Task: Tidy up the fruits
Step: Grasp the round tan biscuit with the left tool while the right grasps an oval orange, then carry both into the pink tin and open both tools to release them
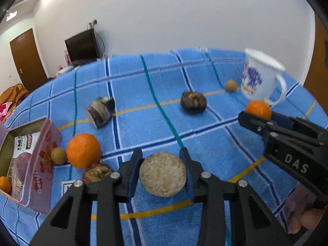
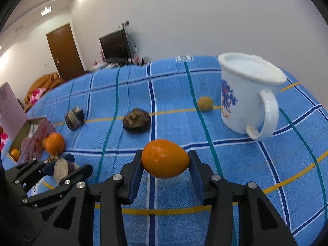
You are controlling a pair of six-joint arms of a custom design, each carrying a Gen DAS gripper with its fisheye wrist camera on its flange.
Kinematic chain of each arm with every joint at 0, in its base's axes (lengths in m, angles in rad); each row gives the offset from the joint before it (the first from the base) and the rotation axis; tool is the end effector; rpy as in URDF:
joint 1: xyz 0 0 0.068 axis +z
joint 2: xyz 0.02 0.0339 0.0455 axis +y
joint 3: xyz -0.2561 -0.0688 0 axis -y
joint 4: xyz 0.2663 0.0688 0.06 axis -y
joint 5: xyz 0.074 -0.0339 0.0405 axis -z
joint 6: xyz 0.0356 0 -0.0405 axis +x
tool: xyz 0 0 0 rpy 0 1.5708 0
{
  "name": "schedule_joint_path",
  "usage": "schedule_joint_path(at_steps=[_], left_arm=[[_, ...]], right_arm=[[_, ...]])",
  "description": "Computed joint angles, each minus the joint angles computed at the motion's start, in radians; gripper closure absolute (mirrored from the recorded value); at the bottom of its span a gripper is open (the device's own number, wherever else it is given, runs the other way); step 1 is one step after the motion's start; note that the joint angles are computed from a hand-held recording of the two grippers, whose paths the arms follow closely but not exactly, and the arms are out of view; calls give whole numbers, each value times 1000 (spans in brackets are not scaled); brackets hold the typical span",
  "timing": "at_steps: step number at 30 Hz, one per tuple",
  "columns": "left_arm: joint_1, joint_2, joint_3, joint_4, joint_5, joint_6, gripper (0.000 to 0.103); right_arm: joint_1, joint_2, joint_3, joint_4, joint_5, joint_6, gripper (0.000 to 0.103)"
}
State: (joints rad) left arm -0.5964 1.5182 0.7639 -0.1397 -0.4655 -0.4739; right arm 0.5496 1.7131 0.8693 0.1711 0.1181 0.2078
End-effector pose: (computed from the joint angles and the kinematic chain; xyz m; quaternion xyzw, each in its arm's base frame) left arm 0.2638 -0.1597 0.1481 -0.0202 0.9208 0.0224 0.3888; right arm 0.3123 0.1864 0.1398 -0.1277 0.8905 0.1108 0.4223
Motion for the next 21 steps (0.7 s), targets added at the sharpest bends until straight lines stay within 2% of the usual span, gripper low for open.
schedule_joint_path(at_steps=[6,12,16,21], left_arm=[[-22,-114,-95,69,-64,-21,63],[-43,-161,-132,108,-128,1,63],[-57,-205,-168,116,-194,32,64],[-6,-286,-217,97,-153,36,64]], right_arm=[[48,-79,-98,132,103,-5,58],[114,-105,-149,244,221,-61,58],[127,-114,-165,273,245,-80,58],[126,-115,-173,288,260,-65,58]])
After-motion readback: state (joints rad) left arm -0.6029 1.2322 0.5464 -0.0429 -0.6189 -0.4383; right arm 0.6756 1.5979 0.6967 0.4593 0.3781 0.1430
